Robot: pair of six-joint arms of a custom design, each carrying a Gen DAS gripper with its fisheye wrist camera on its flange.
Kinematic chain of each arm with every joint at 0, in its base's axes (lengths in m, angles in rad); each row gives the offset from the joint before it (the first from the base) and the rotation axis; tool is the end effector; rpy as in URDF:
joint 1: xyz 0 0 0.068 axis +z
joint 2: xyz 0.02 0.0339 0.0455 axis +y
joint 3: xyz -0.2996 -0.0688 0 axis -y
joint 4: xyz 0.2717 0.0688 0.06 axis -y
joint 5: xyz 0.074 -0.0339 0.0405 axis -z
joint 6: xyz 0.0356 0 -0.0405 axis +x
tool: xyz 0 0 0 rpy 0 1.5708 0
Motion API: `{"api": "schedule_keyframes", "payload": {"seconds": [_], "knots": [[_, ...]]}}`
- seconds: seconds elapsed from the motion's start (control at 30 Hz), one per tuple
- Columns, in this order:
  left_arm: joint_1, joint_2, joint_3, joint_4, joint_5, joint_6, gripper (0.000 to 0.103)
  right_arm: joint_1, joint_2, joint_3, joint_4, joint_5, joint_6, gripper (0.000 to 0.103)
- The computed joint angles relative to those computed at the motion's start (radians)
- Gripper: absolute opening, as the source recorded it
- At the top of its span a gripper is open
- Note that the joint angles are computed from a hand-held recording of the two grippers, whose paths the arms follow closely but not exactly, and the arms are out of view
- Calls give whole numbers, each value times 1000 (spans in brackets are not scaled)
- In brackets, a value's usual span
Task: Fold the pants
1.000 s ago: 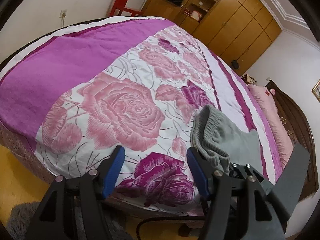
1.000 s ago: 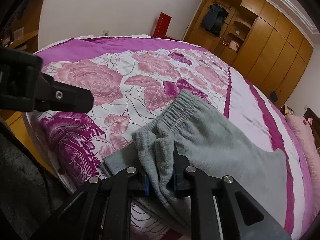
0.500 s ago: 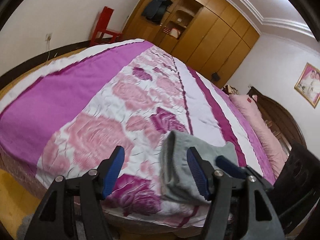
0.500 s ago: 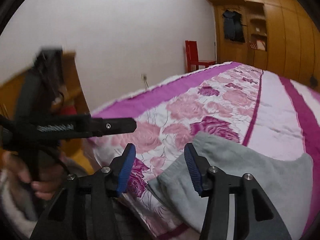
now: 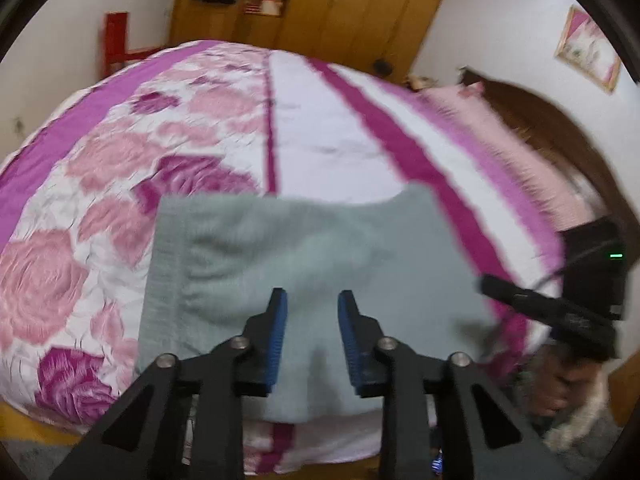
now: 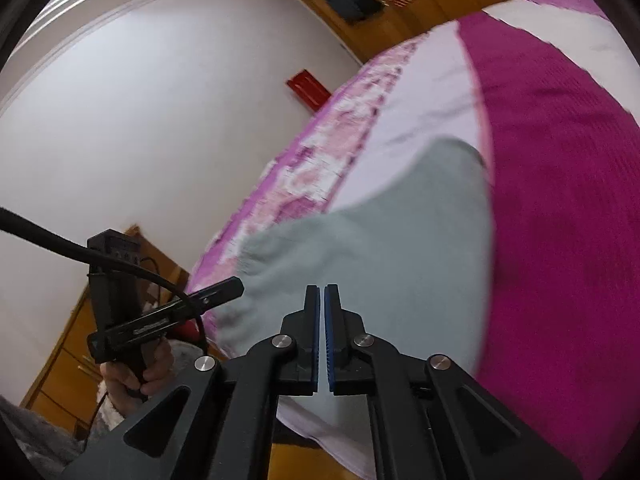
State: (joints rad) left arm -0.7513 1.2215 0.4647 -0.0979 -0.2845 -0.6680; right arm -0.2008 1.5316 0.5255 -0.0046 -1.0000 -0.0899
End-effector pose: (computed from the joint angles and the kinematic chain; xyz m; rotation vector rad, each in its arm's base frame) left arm 0.1729 -0.1478 0.1705 -0.0286 2.4052 -0.3246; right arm 0.2548 -0.0213 0.1365 -0.2264 2.2473 1.1132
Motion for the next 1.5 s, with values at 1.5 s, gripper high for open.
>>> {"api": "schedule_keyframes", "payload": {"seconds": [1.5], "knots": [[215,139,108,-2,99,133,22,-28,488,511,-324,-11,-214,0]]}}
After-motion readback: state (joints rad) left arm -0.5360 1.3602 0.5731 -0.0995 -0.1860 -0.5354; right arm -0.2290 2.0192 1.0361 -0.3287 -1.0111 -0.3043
